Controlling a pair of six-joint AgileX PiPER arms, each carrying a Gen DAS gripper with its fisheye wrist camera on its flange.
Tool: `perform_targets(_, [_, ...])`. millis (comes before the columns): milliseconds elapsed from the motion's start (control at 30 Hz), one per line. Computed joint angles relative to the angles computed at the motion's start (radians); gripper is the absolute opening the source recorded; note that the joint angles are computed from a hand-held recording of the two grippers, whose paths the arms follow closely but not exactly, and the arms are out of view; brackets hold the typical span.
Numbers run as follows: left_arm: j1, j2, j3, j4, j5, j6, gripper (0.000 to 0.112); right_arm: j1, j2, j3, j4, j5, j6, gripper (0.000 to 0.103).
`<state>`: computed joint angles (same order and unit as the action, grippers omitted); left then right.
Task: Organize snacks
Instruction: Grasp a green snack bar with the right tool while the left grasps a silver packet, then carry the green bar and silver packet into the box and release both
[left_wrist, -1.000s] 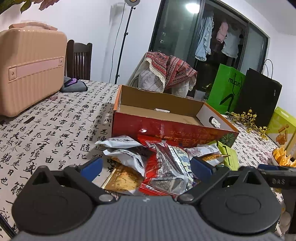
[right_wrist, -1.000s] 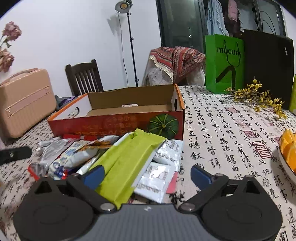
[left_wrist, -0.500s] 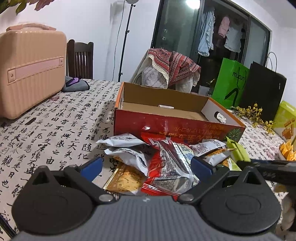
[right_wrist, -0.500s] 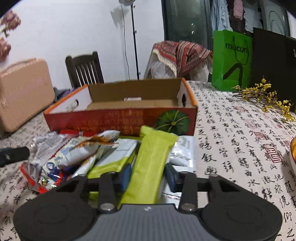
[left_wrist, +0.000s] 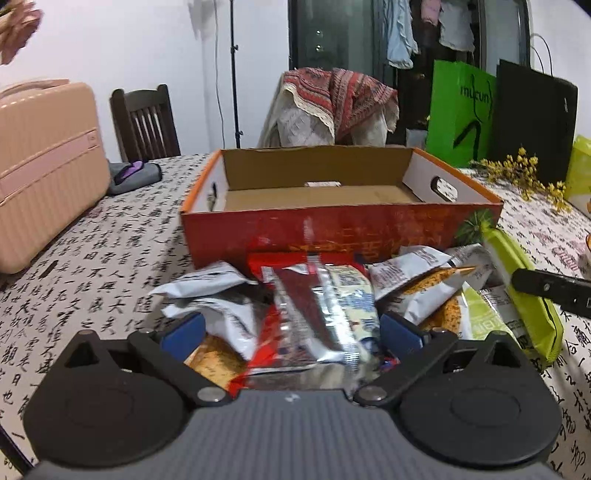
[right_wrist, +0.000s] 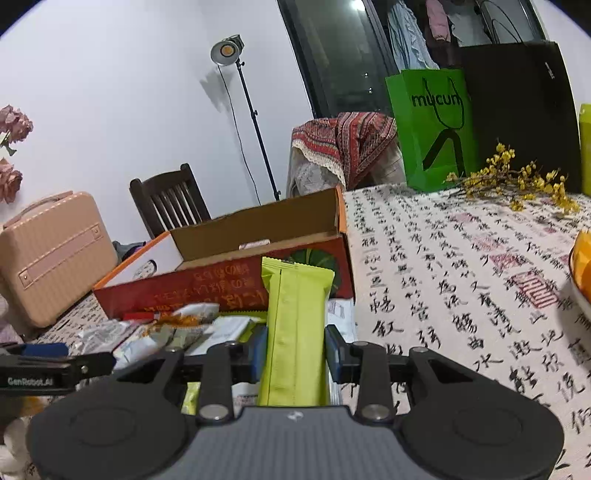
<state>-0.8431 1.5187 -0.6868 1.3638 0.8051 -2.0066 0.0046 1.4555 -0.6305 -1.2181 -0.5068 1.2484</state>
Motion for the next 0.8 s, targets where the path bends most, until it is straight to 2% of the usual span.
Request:
perform_targets(67, [0.005, 0.033, -0.034, -0.024, 0.010, 0.027, 0.102, -0.013, 0.003, 0.006, 0.005, -0.026, -0.013, 0.032])
perform_targets(200, [0.024, 0.075, -0.073, -0.057, 0.002, 0.058, 0.088, -0.022, 0.003, 0.013, 0.010, -0.051, -0.022, 0.032])
perform_targets(300, [0.028, 0.058, -0.054, -0.020, -0.028, 0.025, 0.067, -0.020, 0.000, 0.017, 0.019, -0.050, -0.034, 0.032])
perform_targets(333, [0.029, 0.049, -0.044, -0.005, -0.042, 0.012, 0.065, -0.019, -0.002, 0.020, 0.025, -0.051, -0.042, 0.032])
perform_targets(533, [0.015, 0.010, -0.005, 0.031, -0.047, -0.036, 0.063, -0.018, -0.015, 0.038, 0.062, -0.058, -0.080, 0.032])
perform_targets(800, [-0.053, -0.080, 0.046, 0.041, 0.027, -0.078, 0.063, 0.011, -0.043, 0.055, 0.128, -0.016, -0.147, 0.032])
